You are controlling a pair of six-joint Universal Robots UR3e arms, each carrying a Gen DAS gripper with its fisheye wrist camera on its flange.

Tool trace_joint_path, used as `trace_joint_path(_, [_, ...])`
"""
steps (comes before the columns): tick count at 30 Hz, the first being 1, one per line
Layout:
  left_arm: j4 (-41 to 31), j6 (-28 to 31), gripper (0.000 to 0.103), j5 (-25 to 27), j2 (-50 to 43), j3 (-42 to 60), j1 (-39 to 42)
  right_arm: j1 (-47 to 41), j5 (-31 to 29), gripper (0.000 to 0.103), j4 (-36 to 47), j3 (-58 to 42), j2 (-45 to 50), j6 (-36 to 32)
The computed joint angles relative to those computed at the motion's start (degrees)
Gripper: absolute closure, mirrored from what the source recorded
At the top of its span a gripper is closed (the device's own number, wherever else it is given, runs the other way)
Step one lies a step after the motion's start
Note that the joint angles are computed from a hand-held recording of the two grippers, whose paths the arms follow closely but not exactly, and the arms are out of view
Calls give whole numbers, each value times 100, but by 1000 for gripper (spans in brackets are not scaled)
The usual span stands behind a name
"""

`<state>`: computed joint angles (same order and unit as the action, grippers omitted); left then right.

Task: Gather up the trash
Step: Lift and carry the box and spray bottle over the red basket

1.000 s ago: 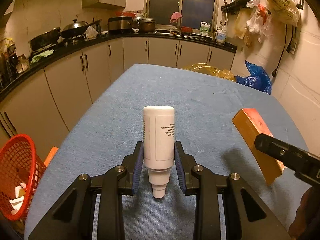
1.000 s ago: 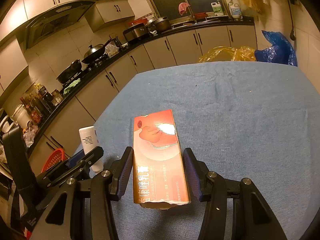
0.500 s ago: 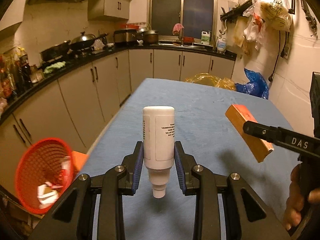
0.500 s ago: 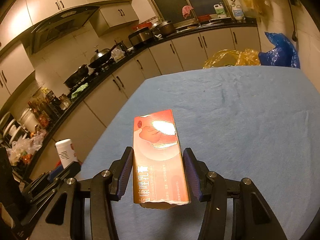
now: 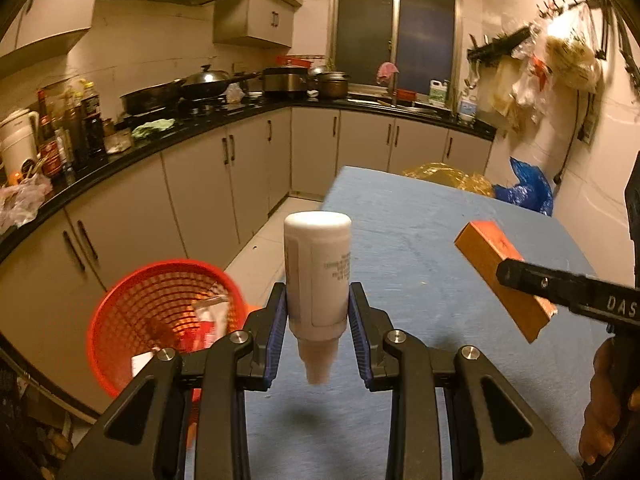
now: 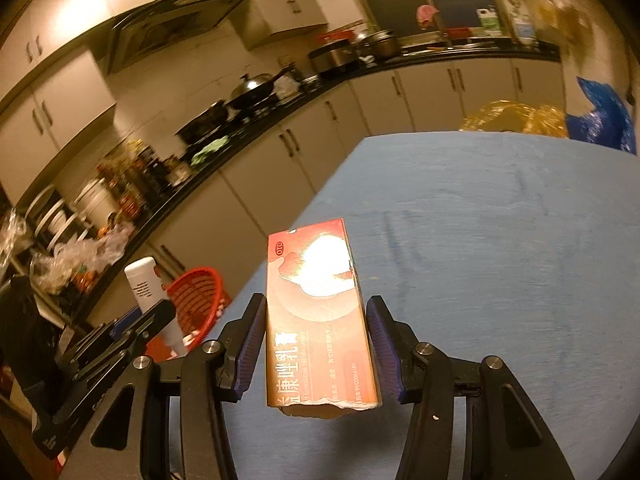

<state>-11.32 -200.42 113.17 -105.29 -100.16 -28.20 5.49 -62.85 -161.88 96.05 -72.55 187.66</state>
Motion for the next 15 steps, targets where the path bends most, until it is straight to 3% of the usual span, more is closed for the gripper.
trace_joint_path(15, [657,213,74,-825,1719,-2063,1499,1324,-424,48,992,-2255,1289,321])
